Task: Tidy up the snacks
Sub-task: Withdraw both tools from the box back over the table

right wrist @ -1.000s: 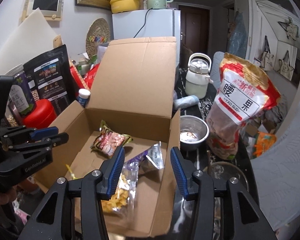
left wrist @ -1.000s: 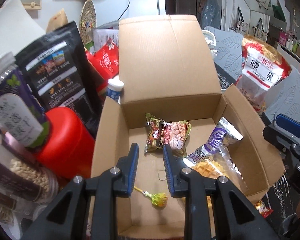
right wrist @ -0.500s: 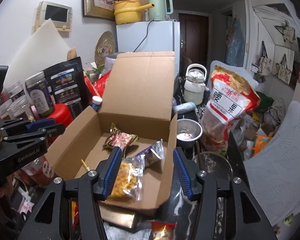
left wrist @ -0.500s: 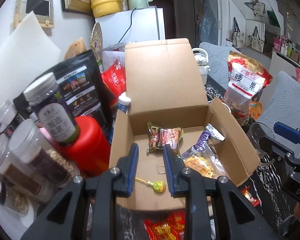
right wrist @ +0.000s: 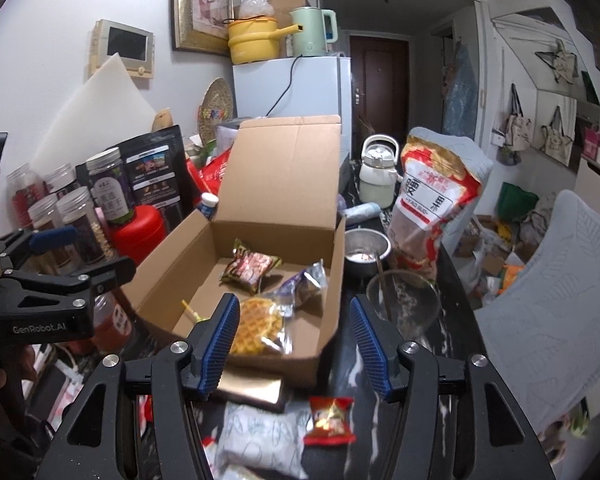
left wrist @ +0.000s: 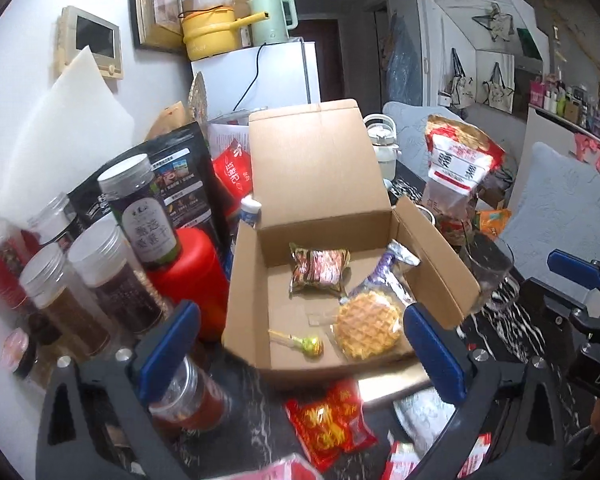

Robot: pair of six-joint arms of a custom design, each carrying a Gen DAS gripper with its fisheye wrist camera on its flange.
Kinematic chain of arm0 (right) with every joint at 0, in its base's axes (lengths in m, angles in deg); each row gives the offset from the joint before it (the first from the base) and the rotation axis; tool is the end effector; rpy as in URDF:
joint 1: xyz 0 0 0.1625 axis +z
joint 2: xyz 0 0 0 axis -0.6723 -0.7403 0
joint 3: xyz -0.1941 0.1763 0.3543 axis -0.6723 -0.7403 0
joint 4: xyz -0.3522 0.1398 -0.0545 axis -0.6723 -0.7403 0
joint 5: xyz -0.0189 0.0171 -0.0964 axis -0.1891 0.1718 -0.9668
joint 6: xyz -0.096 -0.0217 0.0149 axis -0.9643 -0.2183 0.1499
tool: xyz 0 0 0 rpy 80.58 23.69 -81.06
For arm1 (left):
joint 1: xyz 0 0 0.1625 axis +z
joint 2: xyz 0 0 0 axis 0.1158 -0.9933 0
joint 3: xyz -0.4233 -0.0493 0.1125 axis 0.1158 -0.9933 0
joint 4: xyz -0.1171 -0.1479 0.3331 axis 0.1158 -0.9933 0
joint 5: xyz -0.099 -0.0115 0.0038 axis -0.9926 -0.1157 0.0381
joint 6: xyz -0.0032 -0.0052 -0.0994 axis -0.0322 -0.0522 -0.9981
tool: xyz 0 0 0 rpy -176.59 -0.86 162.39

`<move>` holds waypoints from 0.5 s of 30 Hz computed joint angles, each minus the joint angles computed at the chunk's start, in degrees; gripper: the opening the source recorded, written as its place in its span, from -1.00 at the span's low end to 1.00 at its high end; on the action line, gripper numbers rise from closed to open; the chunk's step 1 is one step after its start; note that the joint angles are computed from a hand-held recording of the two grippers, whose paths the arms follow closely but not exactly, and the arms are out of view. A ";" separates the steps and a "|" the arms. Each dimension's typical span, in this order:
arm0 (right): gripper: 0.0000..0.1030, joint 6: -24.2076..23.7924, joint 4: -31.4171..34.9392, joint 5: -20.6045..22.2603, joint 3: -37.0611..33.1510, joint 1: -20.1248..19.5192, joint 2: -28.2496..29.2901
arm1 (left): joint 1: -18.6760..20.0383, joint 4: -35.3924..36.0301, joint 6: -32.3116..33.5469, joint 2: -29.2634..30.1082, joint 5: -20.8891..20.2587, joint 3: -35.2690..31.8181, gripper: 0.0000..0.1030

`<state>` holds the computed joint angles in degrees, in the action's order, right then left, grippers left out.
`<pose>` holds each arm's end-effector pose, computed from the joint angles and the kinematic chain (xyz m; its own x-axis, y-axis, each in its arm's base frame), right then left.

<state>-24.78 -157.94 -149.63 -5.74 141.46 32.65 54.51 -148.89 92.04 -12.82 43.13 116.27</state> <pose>0.2258 -0.8093 0.1415 -0.7139 -0.1853 0.6753 -0.6437 0.5533 -0.5287 -0.2075 -0.8012 0.1865 -0.6317 0.1464 -0.7613 0.6753 0.5863 -0.4475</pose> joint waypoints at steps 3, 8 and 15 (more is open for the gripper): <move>0.12 0.19 -2.32 0.07 4.04 0.06 -1.63 | -0.31 -1.02 -1.24 -2.15 -0.38 4.23 1.00; 0.17 0.75 -5.90 0.67 10.50 0.25 -4.04 | -0.77 -4.64 -1.60 -4.57 0.34 10.16 1.00; 0.17 1.37 -8.72 0.76 16.61 0.46 -5.70 | -0.76 -6.85 -3.65 -8.52 -0.05 18.20 1.00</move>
